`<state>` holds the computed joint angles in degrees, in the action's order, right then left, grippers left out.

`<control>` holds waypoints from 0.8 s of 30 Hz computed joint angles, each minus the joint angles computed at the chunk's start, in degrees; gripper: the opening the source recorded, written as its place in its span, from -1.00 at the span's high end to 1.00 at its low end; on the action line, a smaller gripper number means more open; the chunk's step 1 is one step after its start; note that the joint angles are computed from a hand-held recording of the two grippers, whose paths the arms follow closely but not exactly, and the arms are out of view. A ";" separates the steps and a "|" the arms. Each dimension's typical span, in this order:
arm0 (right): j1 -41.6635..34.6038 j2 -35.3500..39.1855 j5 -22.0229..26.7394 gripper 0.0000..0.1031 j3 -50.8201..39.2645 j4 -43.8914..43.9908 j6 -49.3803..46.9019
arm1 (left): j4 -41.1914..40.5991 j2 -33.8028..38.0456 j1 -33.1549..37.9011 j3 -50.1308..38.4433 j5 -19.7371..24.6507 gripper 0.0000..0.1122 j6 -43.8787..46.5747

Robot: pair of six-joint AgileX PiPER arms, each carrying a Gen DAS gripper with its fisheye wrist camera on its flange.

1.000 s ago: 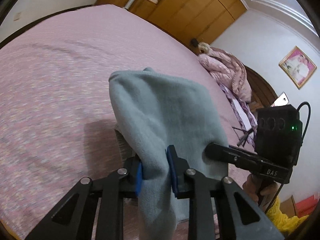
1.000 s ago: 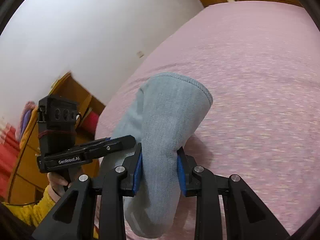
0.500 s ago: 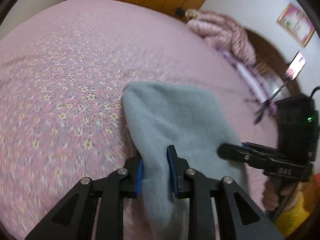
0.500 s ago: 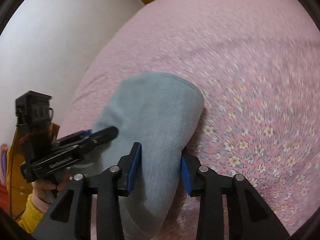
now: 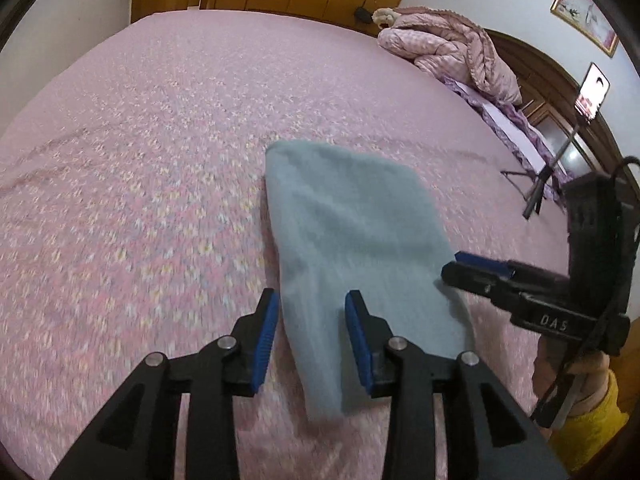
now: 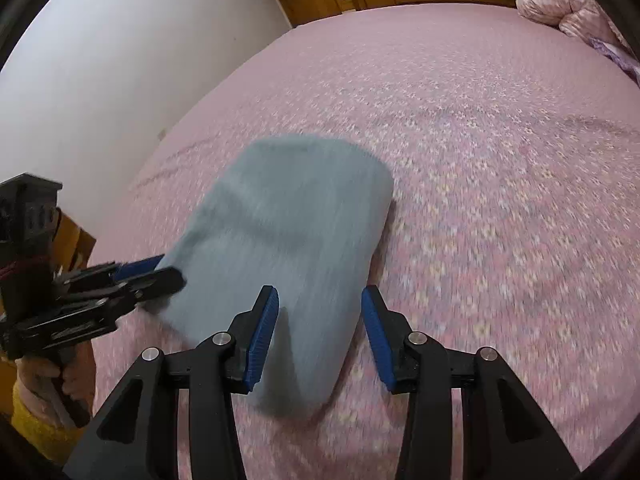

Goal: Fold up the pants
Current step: 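Lay the folded pants flat and open both grippers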

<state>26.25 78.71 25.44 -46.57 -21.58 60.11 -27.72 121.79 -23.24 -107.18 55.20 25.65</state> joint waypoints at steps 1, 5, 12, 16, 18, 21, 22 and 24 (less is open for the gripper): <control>1.06 -0.30 0.71 0.12 0.39 -1.38 1.59 | 0.94 -1.06 -0.53 1.90 -1.31 0.37 -0.57; 4.34 3.18 1.24 0.12 0.64 -5.54 6.33 | 7.86 -3.82 -2.86 9.13 -8.72 0.31 -4.82; 4.65 6.20 -3.92 0.06 3.67 -13.07 16.48 | 4.64 -4.14 -1.12 14.46 -13.67 0.07 -3.21; 4.74 5.05 -3.18 0.03 4.11 -12.05 15.51 | 2.87 -4.96 -0.04 16.71 -14.83 0.02 -2.38; 5.26 3.96 -1.44 0.01 4.13 -11.18 14.98 | 2.78 -6.03 0.18 18.30 -15.68 0.01 -2.13; 6.29 3.50 1.00 0.00 3.04 -9.05 14.02 | 5.18 -8.47 -0.17 21.39 -17.41 0.02 -3.02; 6.88 3.03 2.07 0.00 2.88 -8.97 14.28 | 6.47 -9.26 -0.59 22.16 -17.72 0.02 -4.13; 8.97 2.14 5.53 -0.05 2.29 -10.14 16.03 | 7.83 -10.52 -0.94 23.02 -17.47 0.02 -5.58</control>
<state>35.22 80.86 30.97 -44.27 -31.72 76.14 -19.89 111.27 -24.17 -84.16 37.73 20.07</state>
